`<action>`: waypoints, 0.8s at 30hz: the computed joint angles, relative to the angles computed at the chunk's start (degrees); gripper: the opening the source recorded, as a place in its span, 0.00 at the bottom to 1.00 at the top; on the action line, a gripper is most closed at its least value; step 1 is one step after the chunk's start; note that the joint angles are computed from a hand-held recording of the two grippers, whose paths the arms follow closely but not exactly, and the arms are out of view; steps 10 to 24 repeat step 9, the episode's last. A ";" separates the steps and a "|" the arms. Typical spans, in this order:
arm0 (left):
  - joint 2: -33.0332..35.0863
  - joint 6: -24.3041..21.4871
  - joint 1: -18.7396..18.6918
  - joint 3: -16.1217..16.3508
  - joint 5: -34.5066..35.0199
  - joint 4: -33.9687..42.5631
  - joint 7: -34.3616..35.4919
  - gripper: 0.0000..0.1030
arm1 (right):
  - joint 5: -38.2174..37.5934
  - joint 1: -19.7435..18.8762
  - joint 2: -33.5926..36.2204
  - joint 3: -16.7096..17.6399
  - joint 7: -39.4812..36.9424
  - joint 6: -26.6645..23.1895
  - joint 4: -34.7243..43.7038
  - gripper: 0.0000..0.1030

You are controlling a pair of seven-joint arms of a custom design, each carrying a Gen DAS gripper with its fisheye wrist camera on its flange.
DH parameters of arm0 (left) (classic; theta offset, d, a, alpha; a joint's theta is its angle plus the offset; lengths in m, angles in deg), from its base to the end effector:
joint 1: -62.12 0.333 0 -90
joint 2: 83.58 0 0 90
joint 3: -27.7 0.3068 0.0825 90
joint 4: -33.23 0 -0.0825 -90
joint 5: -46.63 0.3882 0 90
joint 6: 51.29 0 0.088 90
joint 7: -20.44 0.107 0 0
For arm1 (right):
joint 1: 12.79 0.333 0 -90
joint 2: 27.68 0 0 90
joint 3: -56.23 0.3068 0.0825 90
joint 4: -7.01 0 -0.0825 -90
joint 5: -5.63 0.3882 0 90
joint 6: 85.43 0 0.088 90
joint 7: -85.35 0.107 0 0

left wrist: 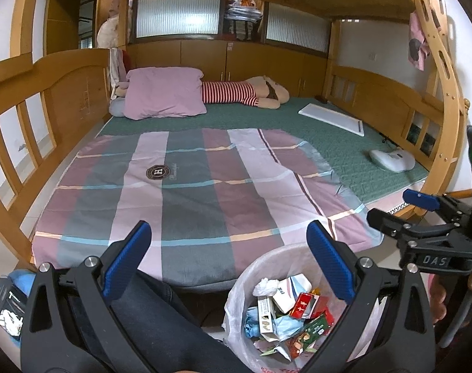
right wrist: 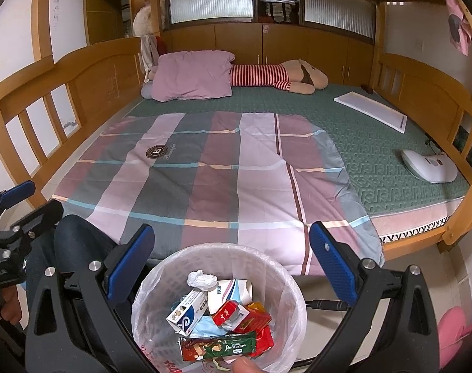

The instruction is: Collect trash

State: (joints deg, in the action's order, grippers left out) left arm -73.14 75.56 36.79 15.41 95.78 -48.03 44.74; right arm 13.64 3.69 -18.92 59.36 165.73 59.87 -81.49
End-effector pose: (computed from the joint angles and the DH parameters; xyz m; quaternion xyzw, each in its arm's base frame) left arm 0.5469 -0.3709 0.6667 -0.6828 0.5608 -0.3201 0.3417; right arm 0.6253 0.2178 0.6503 -0.7664 0.4937 -0.2125 0.3517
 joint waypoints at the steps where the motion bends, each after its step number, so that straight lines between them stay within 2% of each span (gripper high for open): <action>1: 0.00 -0.03 0.02 0.03 0.04 0.02 0.09 0.97 | -0.04 0.00 0.00 -0.02 0.08 -0.12 0.04 0.95; 6: 0.84 -1.86 -0.08 0.18 -0.29 1.06 0.32 0.97 | -0.69 0.07 0.10 -0.31 1.59 0.45 0.03 0.95; 7: 1.03 -2.41 -0.10 0.36 -0.08 1.16 0.36 0.97 | -0.01 -0.09 -0.15 -0.22 1.53 1.47 -0.43 0.95; 9: 3.34 -6.94 -0.69 0.82 0.70 3.72 1.57 0.97 | 5.48 -0.97 -1.75 0.68 -1.11 6.60 -2.95 0.95; 24: 3.34 -6.94 -0.69 0.82 0.70 3.72 1.57 0.97 | 5.48 -0.97 -1.75 0.68 -1.11 6.60 -2.95 0.95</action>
